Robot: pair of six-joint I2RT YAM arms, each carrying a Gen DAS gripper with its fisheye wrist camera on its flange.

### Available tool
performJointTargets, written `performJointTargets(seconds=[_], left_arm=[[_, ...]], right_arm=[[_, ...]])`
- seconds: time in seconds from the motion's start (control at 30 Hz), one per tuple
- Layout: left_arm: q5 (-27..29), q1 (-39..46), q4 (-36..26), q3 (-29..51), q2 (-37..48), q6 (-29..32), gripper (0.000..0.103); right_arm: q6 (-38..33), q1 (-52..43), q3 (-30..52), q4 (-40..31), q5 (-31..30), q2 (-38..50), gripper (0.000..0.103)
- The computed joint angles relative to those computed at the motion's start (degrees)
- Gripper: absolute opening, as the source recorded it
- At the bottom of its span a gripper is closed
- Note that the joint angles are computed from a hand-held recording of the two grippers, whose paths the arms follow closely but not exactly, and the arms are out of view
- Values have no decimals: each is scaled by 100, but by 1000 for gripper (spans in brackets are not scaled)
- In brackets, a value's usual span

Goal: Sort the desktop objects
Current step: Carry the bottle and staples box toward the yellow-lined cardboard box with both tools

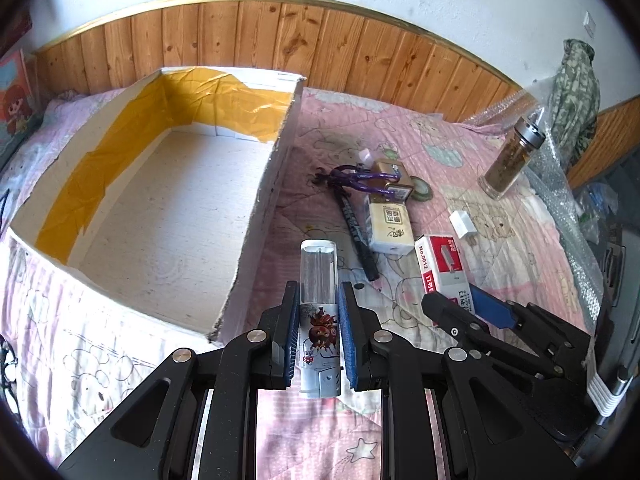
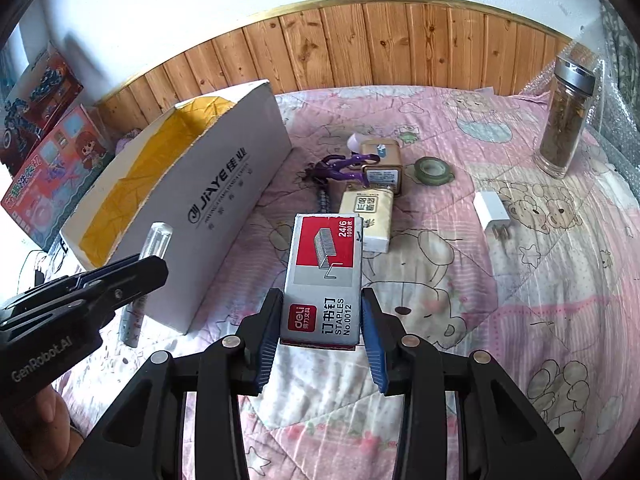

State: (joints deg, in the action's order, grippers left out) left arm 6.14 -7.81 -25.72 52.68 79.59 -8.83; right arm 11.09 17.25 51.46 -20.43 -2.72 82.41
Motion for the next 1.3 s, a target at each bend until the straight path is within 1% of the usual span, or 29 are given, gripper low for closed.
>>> performJointTargets(seconds=[0.27, 0.63, 0.93, 1.3], left_arm=[[-37, 235, -162, 44, -183, 140, 20], [75, 714, -422, 281, -301, 353, 20], [177, 1249, -618, 731, -111, 574, 20], [299, 1724, -689, 1169, 340, 783, 20]], right_arm=[[95, 438, 143, -236, 72, -312, 40], [117, 1065, 621, -476, 211, -329, 40], [-76, 1461, 1366, -678, 359, 32, 40], [-385, 1654, 2197, -861, 413, 681, 40]])
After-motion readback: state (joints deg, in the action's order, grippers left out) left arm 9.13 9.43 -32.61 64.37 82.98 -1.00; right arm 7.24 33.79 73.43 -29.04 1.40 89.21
